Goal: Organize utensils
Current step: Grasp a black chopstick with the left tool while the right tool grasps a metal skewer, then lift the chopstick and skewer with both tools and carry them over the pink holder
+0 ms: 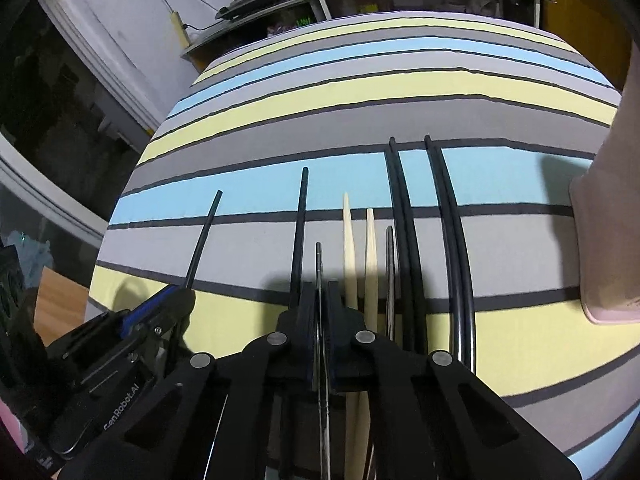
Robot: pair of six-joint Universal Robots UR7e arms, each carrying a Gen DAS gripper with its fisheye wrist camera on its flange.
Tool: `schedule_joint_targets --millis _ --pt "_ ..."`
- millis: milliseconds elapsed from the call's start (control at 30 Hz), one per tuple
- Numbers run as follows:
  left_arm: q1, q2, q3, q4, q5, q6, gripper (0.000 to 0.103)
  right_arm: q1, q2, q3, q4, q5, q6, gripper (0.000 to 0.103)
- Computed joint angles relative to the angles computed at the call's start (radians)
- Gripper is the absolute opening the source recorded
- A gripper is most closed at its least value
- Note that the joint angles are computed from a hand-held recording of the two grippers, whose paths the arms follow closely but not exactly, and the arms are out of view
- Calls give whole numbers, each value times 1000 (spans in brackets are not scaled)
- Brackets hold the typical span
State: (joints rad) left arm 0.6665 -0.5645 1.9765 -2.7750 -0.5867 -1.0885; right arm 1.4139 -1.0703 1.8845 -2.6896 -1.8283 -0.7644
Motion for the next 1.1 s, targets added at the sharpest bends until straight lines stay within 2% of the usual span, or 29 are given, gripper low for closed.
schedule_joint_targets --millis 133,233,367,567,700,1100 --pt "10 2 -30 54 1 21 7 17 14 -2 -19 -30 -42 4" --pt "17 2 -59 124 1 22 7 41 27 -3 -30 -83 -106 4" --pt "30 7 -78 124 9 60 7 45 34 -8 -28 -93 -113 4" --pt "40 -1 -46 -26 -30 101 6 23 18 -9 1 -34 -96 4" --pt "11 -9 -23 -93 -15 112 6 10 -18 -3 25 18 -86 5" --pt "-115 -81 6 -69 63 108 6 2 -202 62 75 166 -114 5"
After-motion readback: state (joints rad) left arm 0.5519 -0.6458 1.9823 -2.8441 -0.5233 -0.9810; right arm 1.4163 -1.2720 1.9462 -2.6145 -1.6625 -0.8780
